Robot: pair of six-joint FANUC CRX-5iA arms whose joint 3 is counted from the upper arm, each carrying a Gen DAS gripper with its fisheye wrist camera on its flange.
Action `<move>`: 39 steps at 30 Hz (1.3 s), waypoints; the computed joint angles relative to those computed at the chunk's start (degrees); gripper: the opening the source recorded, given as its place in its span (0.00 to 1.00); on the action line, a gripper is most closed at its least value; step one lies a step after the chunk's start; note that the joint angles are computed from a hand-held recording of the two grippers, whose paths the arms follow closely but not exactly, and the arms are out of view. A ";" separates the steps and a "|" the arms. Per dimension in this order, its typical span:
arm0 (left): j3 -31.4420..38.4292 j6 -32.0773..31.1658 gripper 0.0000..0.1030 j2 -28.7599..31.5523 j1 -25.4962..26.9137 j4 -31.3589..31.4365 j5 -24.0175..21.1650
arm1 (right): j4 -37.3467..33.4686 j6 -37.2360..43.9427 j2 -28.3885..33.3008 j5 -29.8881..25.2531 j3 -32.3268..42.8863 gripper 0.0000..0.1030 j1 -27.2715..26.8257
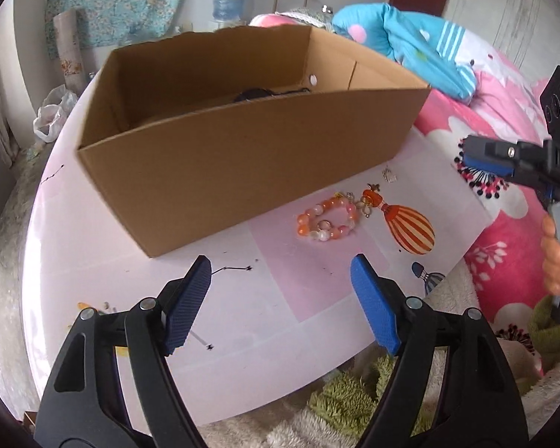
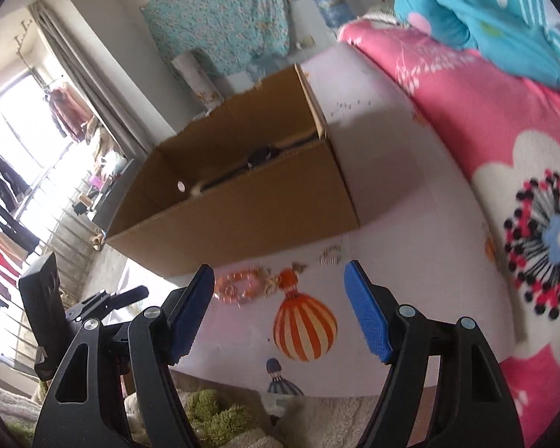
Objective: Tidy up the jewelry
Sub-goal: 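Move both grippers toward the pink-orange bead bracelet, then grasp the pink-orange bracelet with the left gripper while the right gripper grasps it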
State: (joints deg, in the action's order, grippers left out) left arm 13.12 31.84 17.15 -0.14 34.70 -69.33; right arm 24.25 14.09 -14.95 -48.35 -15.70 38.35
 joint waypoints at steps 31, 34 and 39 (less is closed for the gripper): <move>9.94 7.73 0.17 6.68 -5.86 -8.40 -2.83 | -13.52 19.51 9.08 5.97 5.44 0.20 -2.05; 11.51 9.55 0.17 7.41 -6.24 -9.44 -3.77 | -11.96 18.85 8.97 5.58 4.83 0.20 -1.66; 14.20 13.30 0.17 8.72 -6.87 -11.09 -5.88 | -12.29 18.74 8.17 6.44 3.65 0.20 -2.11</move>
